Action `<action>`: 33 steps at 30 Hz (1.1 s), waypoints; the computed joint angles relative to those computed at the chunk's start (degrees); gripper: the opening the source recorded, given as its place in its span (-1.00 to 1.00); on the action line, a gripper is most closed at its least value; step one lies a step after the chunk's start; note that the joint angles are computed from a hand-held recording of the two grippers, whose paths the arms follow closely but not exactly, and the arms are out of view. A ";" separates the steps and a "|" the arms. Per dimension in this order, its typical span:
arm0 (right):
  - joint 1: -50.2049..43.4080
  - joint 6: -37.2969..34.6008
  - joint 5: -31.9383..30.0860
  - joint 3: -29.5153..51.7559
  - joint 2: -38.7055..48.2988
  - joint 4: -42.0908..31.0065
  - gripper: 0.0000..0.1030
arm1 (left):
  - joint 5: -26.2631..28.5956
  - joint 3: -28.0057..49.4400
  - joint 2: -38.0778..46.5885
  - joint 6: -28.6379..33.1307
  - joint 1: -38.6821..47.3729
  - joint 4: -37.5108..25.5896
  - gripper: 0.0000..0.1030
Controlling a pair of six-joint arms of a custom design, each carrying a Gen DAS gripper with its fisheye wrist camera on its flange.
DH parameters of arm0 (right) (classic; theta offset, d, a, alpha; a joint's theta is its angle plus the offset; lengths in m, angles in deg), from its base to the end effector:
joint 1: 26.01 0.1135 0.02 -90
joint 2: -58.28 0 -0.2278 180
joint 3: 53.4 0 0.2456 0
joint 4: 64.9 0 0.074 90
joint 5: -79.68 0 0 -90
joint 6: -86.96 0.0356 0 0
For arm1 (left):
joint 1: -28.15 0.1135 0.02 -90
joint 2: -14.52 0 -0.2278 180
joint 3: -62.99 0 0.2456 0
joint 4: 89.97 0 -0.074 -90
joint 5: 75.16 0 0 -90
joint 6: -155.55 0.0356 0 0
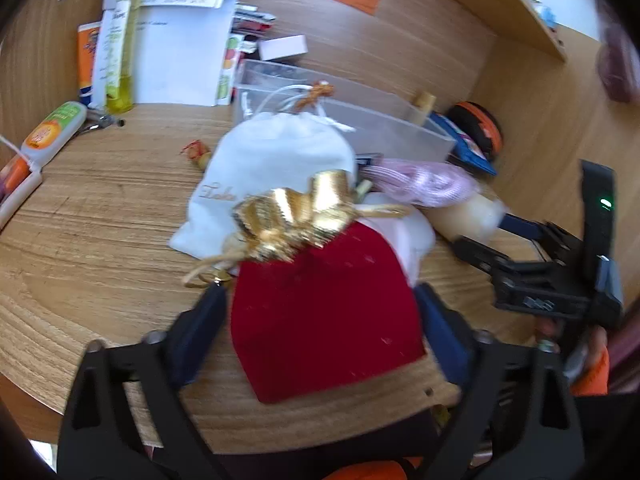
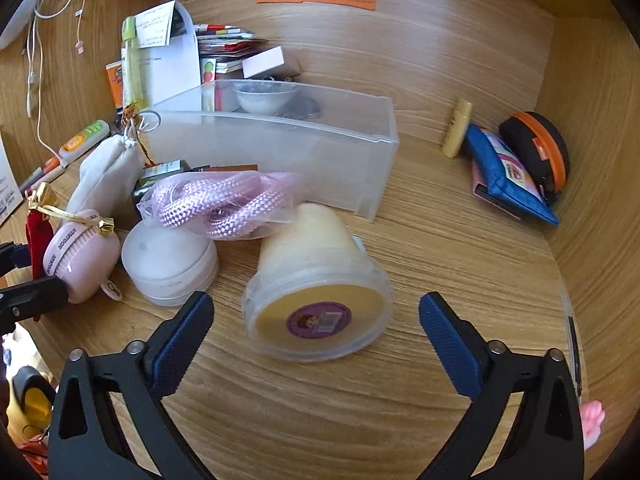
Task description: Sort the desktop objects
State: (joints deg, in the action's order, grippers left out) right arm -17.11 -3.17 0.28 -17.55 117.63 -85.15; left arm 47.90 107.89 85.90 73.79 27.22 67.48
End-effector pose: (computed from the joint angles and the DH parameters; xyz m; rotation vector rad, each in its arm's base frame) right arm 0.2063 0.0257 0.1362 -0.0910 2.3205 -0.1389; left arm 0.2348 -0.0232 0.1415 0.4427 2.2961 -0.6330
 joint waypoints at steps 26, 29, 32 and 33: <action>-9.59 -1.44 -12.83 -2.91 -9.21 -4.01 0.30 | 2.96 -4.42 -11.89 0.85 6.01 1.64 -0.19; -10.74 -1.68 -14.26 -3.19 -10.25 -5.10 0.29 | 2.66 -4.57 -13.62 -0.24 5.18 1.73 -0.19; -11.53 -1.91 -14.57 -3.71 -12.58 -6.01 0.29 | 2.02 -4.16 -14.74 -1.35 3.88 1.87 -0.19; -11.87 -2.01 -14.79 -3.71 -13.18 -6.39 0.29 | 1.69 -3.84 -14.87 -1.61 3.25 2.13 -0.19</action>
